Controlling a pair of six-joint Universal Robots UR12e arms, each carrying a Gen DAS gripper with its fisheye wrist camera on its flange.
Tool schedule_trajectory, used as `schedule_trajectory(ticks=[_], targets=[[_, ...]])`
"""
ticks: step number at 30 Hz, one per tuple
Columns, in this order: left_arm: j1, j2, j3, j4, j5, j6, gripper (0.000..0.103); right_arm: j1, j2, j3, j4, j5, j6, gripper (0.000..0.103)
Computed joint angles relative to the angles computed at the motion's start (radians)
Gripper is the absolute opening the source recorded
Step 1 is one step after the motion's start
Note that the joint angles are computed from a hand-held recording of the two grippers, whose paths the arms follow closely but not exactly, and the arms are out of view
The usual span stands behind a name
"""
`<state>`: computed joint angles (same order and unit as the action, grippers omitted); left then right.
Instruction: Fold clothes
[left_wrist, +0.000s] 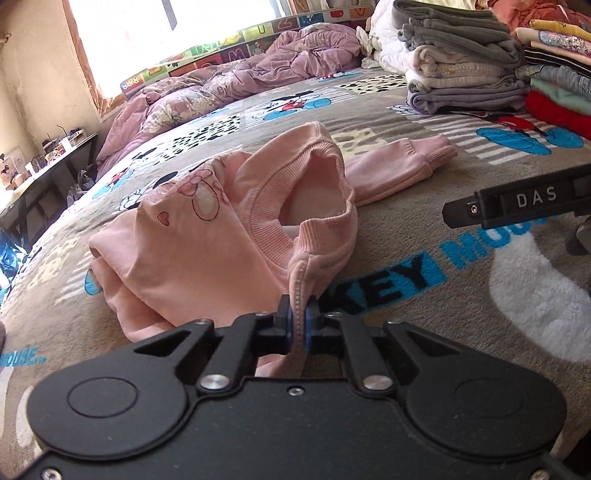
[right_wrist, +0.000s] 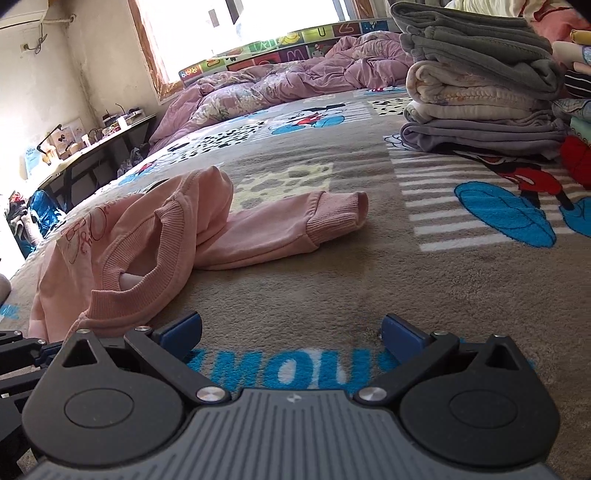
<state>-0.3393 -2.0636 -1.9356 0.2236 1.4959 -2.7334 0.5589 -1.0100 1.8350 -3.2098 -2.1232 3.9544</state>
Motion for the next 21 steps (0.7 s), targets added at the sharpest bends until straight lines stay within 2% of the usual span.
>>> schedule_trajectory(ticks=[5, 12, 21], targets=[[0.004, 0.021, -0.027, 0.024, -0.003, 0.015, 0.005, 0.006, -0.006, -0.005, 0.050, -0.024, 0.005, 0.103], [0.016, 0.049, -0.062, 0.043, -0.012, 0.028, 0.005, 0.010, -0.003, -0.010, 0.065, -0.031, -0.001, 0.103], [0.031, 0.087, -0.121, 0.052, -0.045, 0.086, 0.005, 0.018, 0.002, -0.022, 0.088, -0.040, -0.013, 0.103]])
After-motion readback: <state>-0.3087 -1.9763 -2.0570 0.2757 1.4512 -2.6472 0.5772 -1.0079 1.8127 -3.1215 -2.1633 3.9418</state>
